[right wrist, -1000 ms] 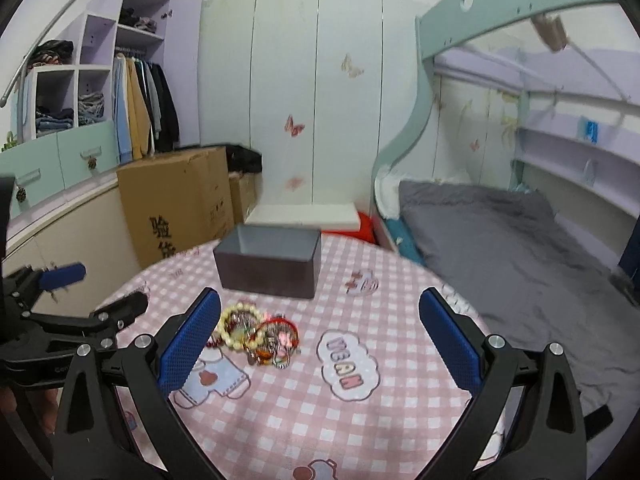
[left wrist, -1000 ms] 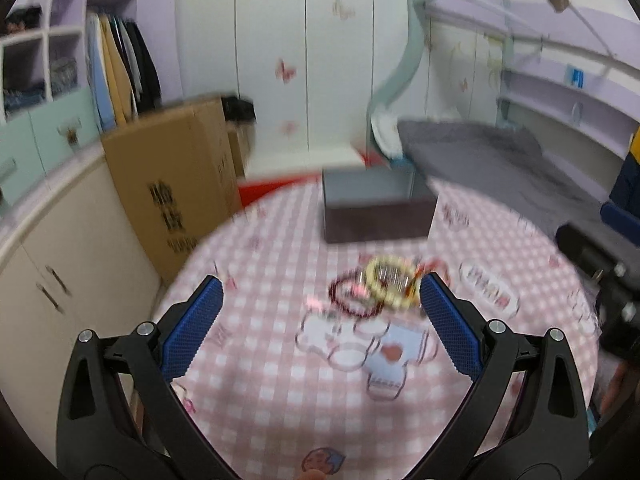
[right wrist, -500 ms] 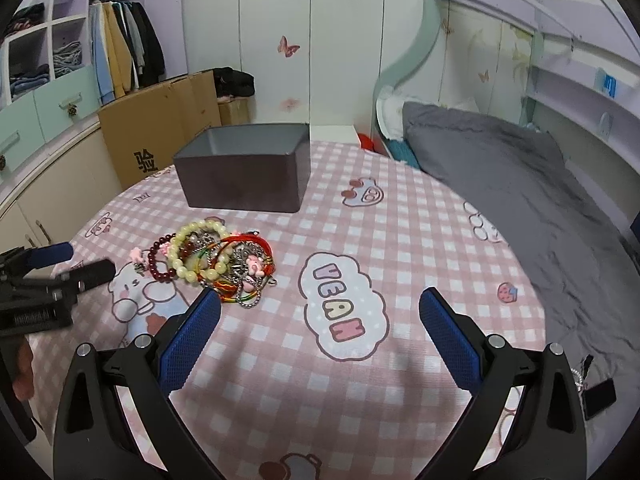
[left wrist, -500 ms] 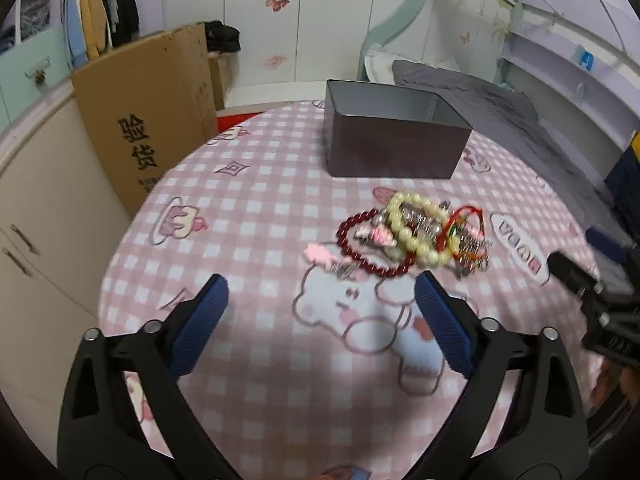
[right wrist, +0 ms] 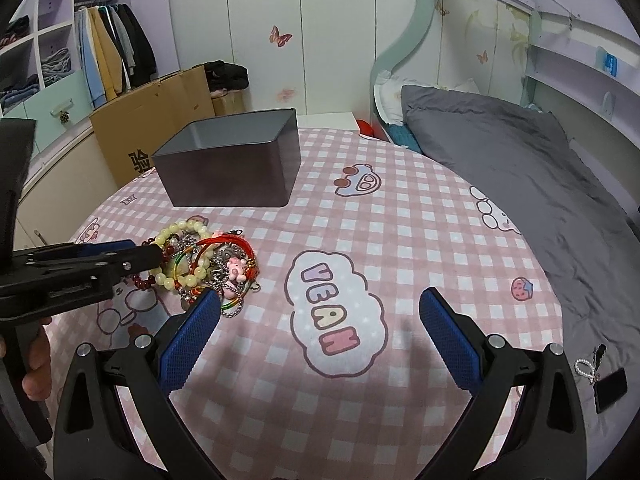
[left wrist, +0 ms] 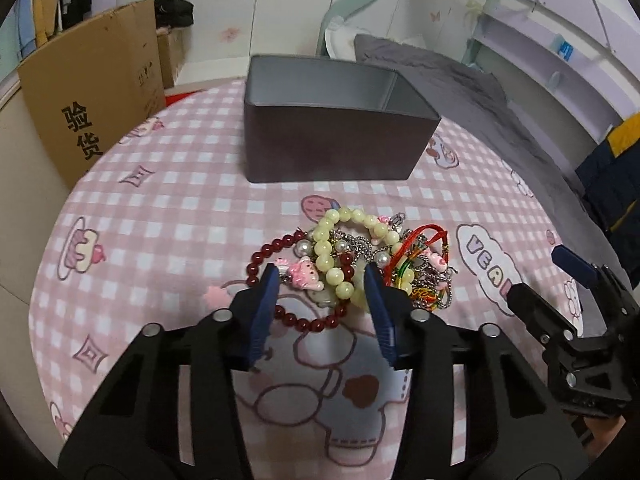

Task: Organize jewelry
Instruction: 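Lower the left gripper onto the pale green bead bracelet and close, then carry green bracelet into grey box with left gripper while right gripper grasps red string bracelet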

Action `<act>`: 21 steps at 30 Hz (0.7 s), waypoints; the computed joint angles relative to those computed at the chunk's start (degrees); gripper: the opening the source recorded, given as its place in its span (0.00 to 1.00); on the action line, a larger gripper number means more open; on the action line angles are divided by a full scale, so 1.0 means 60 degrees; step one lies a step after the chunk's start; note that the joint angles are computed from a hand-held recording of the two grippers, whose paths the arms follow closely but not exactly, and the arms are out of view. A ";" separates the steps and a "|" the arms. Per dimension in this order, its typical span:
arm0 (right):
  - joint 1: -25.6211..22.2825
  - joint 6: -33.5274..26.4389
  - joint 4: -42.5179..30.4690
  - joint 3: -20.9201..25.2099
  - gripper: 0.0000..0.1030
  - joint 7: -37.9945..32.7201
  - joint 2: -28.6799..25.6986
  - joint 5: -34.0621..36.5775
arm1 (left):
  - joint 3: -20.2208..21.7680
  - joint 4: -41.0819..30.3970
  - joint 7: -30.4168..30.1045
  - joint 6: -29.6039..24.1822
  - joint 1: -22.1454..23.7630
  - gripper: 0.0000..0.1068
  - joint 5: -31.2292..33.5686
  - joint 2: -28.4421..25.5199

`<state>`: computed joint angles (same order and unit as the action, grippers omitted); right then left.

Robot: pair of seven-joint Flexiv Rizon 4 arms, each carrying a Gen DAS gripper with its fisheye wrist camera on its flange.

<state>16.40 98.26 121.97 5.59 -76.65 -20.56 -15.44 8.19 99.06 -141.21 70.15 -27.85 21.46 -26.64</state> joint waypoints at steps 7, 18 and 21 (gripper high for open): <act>-0.0656 -0.0170 -0.0250 0.0733 0.92 -0.0190 -0.0205 0.0062 | 0.0024 -0.0406 0.0110 -0.0537 -0.0078 0.22 0.0206 -0.0191; -0.1936 -0.0852 -0.0930 0.2412 0.92 -0.1131 -0.0627 0.0257 | 0.0237 0.0911 -0.0495 0.1259 0.0055 0.09 0.0554 0.0780; -0.2042 -0.1247 -0.1244 0.2695 0.83 -0.1580 -0.0789 0.0406 | 0.0315 0.1186 -0.0597 0.1655 0.0024 0.09 0.0619 0.1063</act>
<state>4.15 90.78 114.50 21.76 -86.13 -25.29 -13.00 10.08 106.17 -144.79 80.07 -27.71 25.17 -20.26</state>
